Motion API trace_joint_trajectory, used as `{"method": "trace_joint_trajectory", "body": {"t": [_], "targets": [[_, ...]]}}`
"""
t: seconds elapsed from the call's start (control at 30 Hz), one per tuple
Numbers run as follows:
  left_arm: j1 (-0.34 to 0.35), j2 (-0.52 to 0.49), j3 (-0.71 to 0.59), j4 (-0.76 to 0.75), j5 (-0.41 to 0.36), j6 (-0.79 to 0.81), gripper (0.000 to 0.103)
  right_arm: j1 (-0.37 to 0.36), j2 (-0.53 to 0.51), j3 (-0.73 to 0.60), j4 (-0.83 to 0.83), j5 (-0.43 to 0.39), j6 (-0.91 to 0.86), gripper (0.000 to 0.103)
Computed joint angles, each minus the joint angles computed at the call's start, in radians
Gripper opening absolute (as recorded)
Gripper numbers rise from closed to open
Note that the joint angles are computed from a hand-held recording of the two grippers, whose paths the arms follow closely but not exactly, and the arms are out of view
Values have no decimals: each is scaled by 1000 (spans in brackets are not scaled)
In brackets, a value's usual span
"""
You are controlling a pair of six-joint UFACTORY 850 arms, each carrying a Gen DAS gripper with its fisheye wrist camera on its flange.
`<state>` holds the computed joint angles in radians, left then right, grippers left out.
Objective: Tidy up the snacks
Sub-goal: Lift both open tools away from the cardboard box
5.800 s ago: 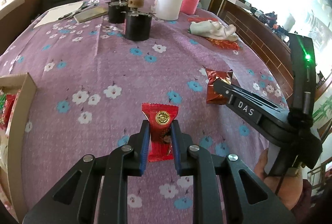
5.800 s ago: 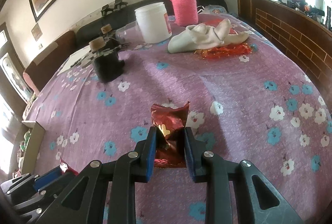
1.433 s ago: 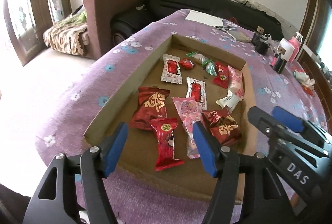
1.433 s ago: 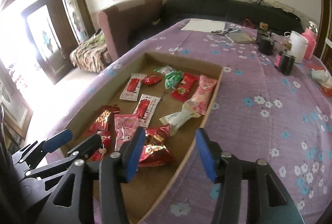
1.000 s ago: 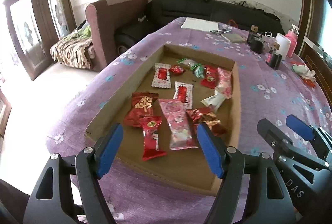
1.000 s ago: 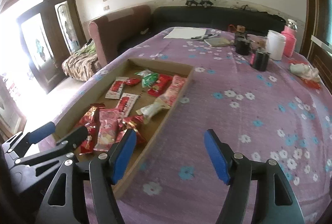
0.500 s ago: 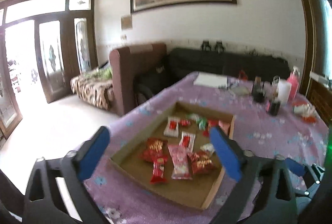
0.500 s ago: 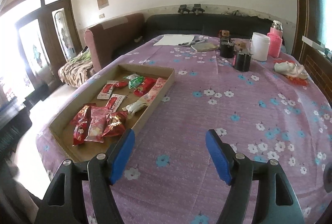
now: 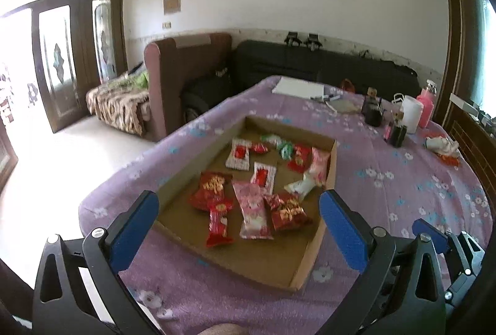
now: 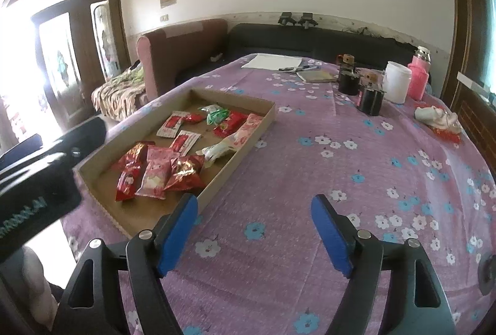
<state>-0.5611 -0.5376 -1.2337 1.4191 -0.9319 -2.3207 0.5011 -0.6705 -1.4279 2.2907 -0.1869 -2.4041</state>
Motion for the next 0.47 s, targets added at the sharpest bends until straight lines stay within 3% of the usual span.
{"method": "trace_joint_trajectory", "body": {"t": [0.2, 0.47], "targets": [[16, -8, -1, -27, 40, 12, 103, 20, -1, 9, 108, 7, -146, 79], [34, -25, -19, -68, 75, 63, 103, 26, -22, -15, 69, 25, -116, 80]]}}
